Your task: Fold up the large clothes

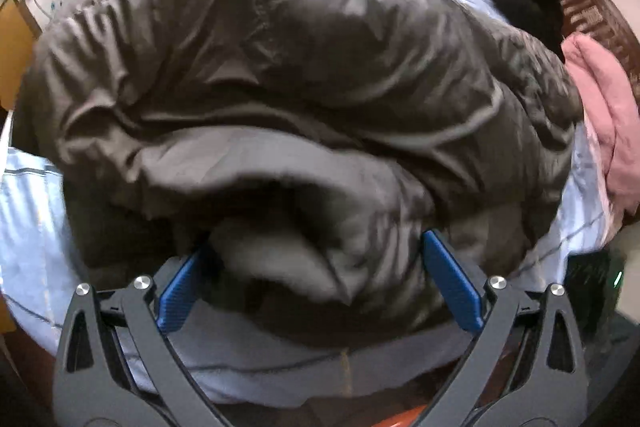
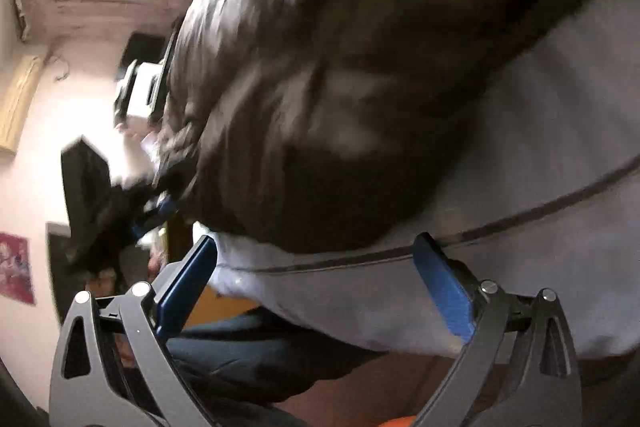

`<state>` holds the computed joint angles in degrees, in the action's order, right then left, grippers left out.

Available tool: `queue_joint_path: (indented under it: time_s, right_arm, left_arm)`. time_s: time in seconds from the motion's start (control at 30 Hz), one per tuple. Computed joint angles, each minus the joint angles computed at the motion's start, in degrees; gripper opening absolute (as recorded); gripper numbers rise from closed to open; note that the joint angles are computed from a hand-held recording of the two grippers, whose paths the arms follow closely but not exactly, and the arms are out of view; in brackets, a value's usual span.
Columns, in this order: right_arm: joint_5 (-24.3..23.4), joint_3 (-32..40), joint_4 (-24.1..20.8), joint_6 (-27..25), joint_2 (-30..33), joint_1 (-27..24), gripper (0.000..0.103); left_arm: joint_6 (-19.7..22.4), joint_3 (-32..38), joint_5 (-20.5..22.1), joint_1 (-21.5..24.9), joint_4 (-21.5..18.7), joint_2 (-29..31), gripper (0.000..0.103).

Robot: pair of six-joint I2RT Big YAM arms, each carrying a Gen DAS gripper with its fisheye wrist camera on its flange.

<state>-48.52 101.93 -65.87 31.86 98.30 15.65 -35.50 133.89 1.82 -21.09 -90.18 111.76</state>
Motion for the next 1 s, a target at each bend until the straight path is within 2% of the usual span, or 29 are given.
queue_joint_path:
  time_s: [0.03,0.07,0.17,0.23,0.3,0.33,0.37,0.43,0.47,0.53,0.63,0.7,0.8,0.87,0.93,1.0]
  right_arm:
    - [-1.2,-0.4,1.9,1.0,0.2,0.9,0.099]
    - [-1.0,0.1,1.7,0.4,0.5,1.5,0.099]
    - [2.6,4.3,-2.8,-8.0,0.9,3.3,0.099]
    - [6.9,6.6,-5.0,-13.9,0.8,4.8,0.099]
    - [8.5,6.8,-5.5,-16.4,0.3,5.6,0.099]
    - [8.0,6.6,-5.5,-16.8,0.3,5.9,0.099]
    - [7.1,6.4,-5.3,-16.7,0.5,6.3,0.099]
    - [5.7,6.4,-5.8,-16.9,1.1,7.1,0.099]
    - [5.7,6.5,-5.8,-17.6,1.3,7.7,0.099]
    - [5.2,7.4,-5.9,-20.4,1.7,8.9,0.099]
    - [4.2,8.4,-6.2,-23.3,2.2,10.2,0.099]
    - [5.6,9.4,-7.3,-24.3,3.2,10.5,0.099]
    - [4.5,9.0,-7.8,-23.0,3.9,10.9,0.099]
    - [4.5,8.5,-7.7,-22.9,4.0,10.7,0.099]
    - [5.7,8.5,-8.5,-22.9,3.7,10.1,0.099]
    - [4.1,8.4,-8.3,-22.3,3.1,8.5,0.099]
  left_arm:
    - [-1.5,0.5,1.3,0.7,0.7,0.5,0.101]
    - [-2.7,0.8,2.2,1.1,1.2,0.8,0.101]
    - [-7.9,2.3,6.4,3.2,3.1,2.3,0.101]
    - [-11.0,3.0,9.4,4.5,3.9,3.3,0.101]
    - [-12.5,2.9,11.0,5.3,4.5,3.9,0.1]
    - [-13.3,2.7,11.1,5.0,4.7,4.0,0.086]
    - [-13.6,4.4,10.9,5.1,2.9,4.7,0.068]
    - [-14.3,6.6,11.4,5.1,0.3,5.1,0.044]
    - [-14.3,6.9,12.4,5.3,-0.1,4.6,0.039]
    - [-14.4,5.3,13.4,5.8,1.5,3.1,0.035]
    - [-15.0,3.3,14.8,6.4,4.0,1.0,0.033]
    - [-15.5,2.6,15.0,6.5,5.5,0.0,0.033]
    - [-15.5,2.0,15.1,6.3,6.4,-1.4,0.035]
    - [-13.3,0.6,16.1,6.6,5.2,-2.3,0.059]
    - [-13.9,-0.6,16.8,6.5,5.3,-2.5,0.069]
    - [-13.4,0.8,14.2,5.6,2.0,-1.9,0.069]
